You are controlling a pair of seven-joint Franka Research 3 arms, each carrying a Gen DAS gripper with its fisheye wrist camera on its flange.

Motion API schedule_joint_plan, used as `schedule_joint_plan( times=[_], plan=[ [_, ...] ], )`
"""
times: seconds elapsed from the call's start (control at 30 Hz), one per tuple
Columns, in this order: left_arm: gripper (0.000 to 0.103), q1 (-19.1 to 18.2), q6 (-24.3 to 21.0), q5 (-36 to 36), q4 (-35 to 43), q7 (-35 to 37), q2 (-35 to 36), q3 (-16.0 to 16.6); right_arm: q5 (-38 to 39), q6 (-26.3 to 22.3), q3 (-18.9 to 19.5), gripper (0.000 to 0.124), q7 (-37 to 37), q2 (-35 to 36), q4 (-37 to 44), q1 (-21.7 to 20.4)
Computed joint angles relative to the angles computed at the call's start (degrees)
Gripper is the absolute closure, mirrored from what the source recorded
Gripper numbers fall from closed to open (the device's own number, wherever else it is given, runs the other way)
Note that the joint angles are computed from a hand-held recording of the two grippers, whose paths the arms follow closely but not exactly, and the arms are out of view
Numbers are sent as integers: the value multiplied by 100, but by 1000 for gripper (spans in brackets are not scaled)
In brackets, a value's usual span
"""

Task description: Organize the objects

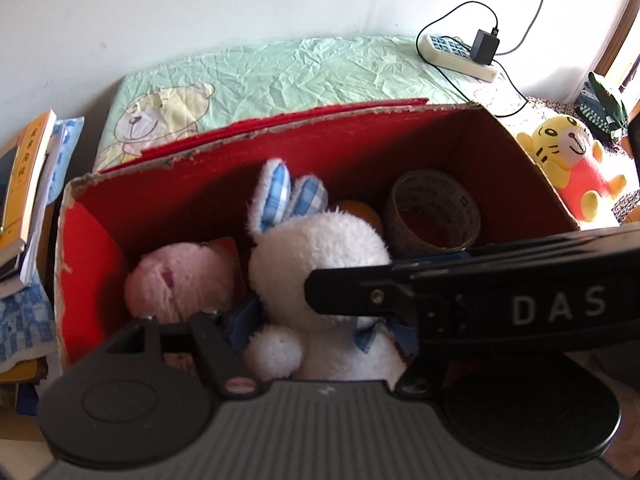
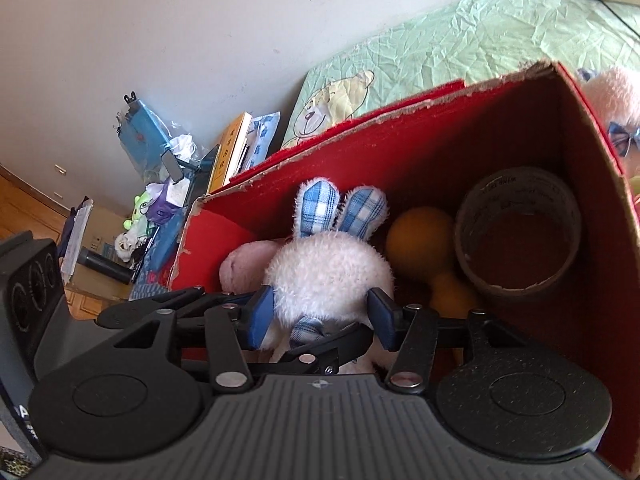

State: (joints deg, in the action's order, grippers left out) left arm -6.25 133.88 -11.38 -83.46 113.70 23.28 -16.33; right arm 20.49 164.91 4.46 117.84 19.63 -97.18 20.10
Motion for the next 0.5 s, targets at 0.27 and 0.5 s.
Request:
schedule_joint_plan(
  times=[0.27,0.5],
  plan=[
    [26,-22,71,77,-146,-95,-130,29,-584,75,-335,68,637,-159,-174,285],
    [17,-13,276,105,-412,-120,-333,66,-1052,101,-450,68,1189,-307,-353,397]
  ],
)
